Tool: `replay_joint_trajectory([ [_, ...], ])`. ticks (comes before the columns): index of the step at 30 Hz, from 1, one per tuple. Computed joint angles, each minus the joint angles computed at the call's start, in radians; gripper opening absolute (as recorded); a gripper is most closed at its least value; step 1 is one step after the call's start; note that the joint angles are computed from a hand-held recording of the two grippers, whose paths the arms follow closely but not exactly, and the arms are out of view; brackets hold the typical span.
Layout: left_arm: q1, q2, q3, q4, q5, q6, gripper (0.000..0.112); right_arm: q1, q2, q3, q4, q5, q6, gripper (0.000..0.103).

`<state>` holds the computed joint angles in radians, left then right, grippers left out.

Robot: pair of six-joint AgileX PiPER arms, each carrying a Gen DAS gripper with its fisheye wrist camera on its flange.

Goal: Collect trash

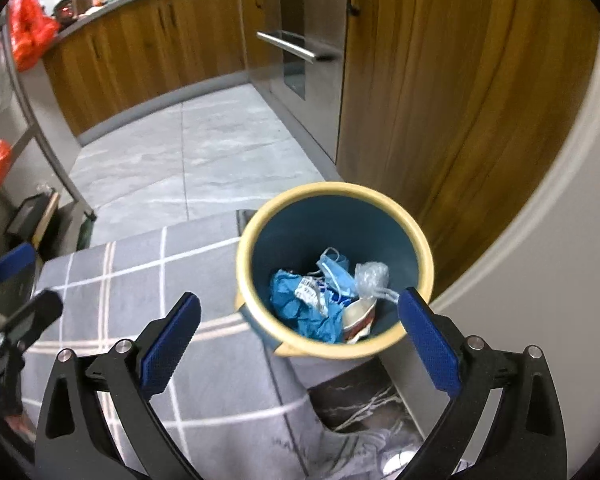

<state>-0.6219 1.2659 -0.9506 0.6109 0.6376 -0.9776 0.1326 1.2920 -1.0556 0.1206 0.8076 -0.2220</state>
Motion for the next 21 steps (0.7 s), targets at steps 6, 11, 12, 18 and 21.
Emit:
replay_joint_trajectory([
  [6, -0.088, -0.077, 0.030, 0.057, 0.033, -0.034, 0.097, 0.021, -0.129, 0.056, -0.066, 0.042, 0.099, 0.098],
  [11, -0.105, -0.101, 0.049, 0.104, 0.048, -0.096, 0.097, 0.019, -0.222, 0.103, -0.108, 0.043, 0.184, 0.098],
  [12, -0.091, -0.109, 0.057, 0.092, 0.031, -0.093, 0.097, 0.025, -0.230, 0.108, -0.121, 0.038, 0.196, 0.098],
  [18, -0.109, -0.129, 0.087, 0.155, 0.047, -0.131, 0.097, 0.101, -0.233, 0.125, -0.232, 0.031, 0.300, 0.098],
  [21, -0.115, -0.131, 0.092, 0.164, 0.056, -0.129, 0.097, 0.130, -0.229, 0.126, -0.255, 0.025, 0.316, 0.098],
])
